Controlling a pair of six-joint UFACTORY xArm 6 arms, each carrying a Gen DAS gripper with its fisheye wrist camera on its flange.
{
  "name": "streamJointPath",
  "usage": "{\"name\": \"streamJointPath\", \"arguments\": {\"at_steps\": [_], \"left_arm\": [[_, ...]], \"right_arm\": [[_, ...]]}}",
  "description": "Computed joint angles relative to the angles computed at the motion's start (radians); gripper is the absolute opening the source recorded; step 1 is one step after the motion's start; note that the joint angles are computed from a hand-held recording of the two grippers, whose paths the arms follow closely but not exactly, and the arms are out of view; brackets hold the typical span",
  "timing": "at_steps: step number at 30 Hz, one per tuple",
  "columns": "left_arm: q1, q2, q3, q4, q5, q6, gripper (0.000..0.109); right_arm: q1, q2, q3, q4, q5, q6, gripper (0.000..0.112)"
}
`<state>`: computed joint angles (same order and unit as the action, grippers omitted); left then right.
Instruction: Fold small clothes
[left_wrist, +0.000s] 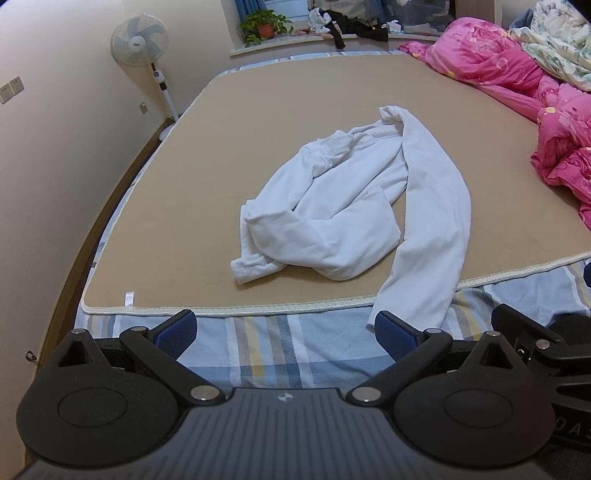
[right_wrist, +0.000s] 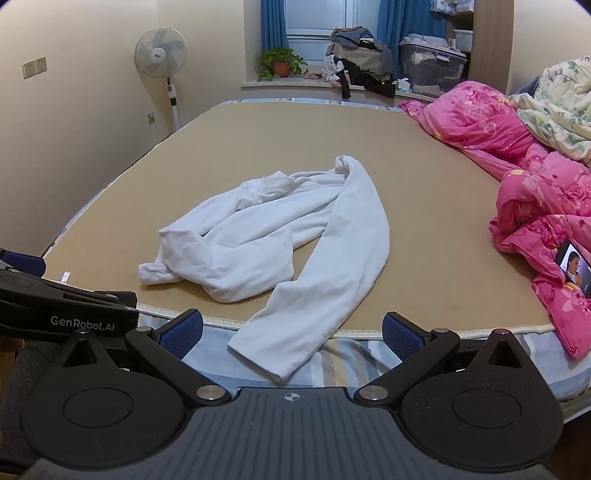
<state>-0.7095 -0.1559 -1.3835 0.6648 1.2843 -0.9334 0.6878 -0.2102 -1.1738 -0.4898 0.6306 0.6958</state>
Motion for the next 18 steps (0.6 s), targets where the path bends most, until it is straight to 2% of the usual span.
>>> {"name": "streamJointPath", "arguments": {"at_steps": [5,10,13,15,18], "left_arm": [[0.061,-0.007,0.012,-0.067,-0.067,0.048,0.102],[0.180,0.042,-0.028,-0.101,-0.137,0.113,0.102],[0.257,0.124,-0.096,-0.083,-0.176,0.158,0.102],[0.316,0.198,-0.156,-0.098,-0.234,0.216,0.102],[0.410,0.378,-0.326,-0.170,-0.296,0.328,0.102]], "right_arm": [[-0.028,0.018,-0.005,0.048,-0.026,-0.031,0.102],[-0.110,0.054,-0.022,-0.013,-0.083,0.064,0.102],[-0.169,0.122,-0.080,-0.067,-0.107,0.089,0.102],[-0.213,0.198,-0.148,-0.086,-0.141,0.092,0.102],[-0.272,0.377,-0.326,-0.042,-0.194,0.034,0.102]]}}
